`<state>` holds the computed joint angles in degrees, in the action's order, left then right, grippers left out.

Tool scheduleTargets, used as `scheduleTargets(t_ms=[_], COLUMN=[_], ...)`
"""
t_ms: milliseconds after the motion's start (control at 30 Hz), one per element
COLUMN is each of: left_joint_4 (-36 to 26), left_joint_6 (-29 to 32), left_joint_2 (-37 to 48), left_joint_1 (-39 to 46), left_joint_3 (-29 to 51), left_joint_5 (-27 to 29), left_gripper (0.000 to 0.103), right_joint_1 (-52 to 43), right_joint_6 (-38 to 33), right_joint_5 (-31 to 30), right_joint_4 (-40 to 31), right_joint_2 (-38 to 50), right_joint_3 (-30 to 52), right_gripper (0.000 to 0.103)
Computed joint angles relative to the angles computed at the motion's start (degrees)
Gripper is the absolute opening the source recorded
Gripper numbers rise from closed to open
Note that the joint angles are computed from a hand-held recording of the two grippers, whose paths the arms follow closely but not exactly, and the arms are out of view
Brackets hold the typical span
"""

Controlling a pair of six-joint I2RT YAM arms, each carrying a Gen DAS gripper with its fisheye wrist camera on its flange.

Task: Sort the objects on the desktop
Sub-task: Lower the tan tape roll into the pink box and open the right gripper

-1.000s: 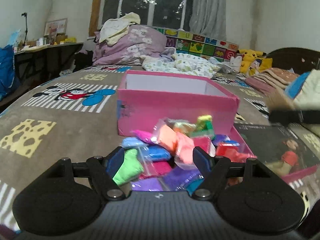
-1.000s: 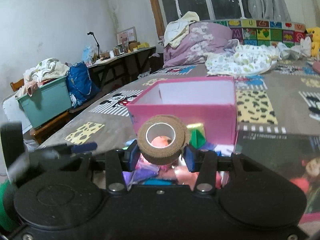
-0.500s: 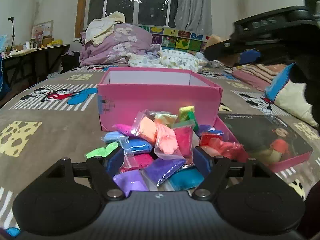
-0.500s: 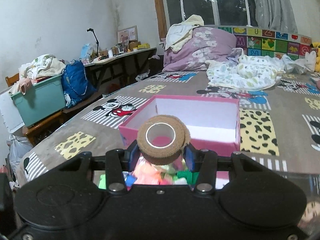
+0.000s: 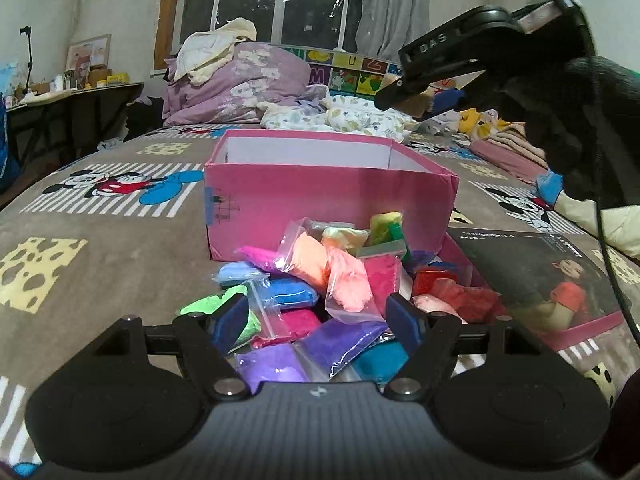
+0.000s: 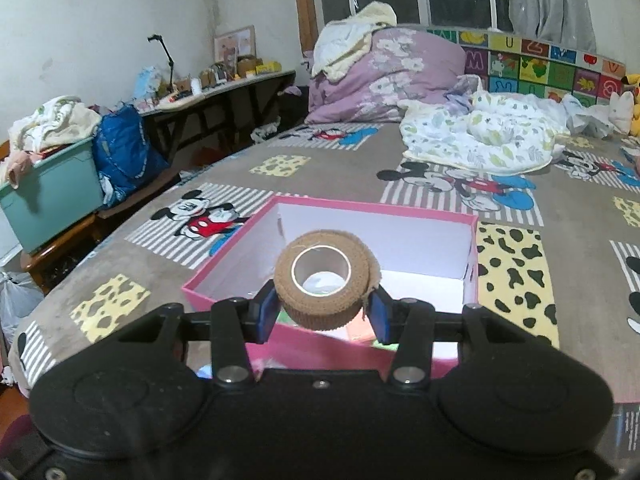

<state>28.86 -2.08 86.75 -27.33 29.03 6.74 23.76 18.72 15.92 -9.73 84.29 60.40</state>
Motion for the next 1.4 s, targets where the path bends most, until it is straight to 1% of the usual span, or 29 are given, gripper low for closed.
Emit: scheduleTargets(t_ms=[300, 400, 533, 833, 1067, 1233, 1400], left_joint_4=[-0.48, -1.26, -1.36, -1.69, -1.89, -2.01, -2.13], left_joint_6=[-0.10, -0.08, -0.21, -0.87, -1.04, -1.14, -1.21], left_joint_2=[1.55, 1.89, 2.08, 3.03, 3.93, 4.40, 4.85], left_joint_1=[0.34, 0.61, 1.01, 1.98, 2.32, 2.49, 2.65], left_joint_3=[1.12, 1.63, 1.79, 2.54, 3.05, 3.40, 3.73], left_joint_5=[0.78, 1.44, 2.13, 3.54, 4.15, 4.30, 4.39], left_gripper=[0.075, 0.075, 0.075, 0.075, 0.075, 0.075, 0.075], right_joint_1=[-5.19, -6.61, -8.61, -10.54, -10.90, -10.23, -10.39], right_joint_6=[-1.37, -2.05, -1.77, -3.19, -5.93, -9.34, -9.30], right_joint_5=[-3.74, -3.58, -4.92, -5.52, -4.44, -2.35, -2.07], right_joint_4=[-5.61, -7.85, -9.85, -17.76, -25.05, -30.02, -33.34], right_joint_2=[10.06, 13.49, 17.13, 26.04, 31.61, 35.96, 39.47], right_joint_3=[9.38, 12.89, 16.54, 25.86, 34.31, 40.94, 45.24], right_gripper=[0.046, 0.046, 0.046, 0.046, 0.046, 0.046, 0.047])
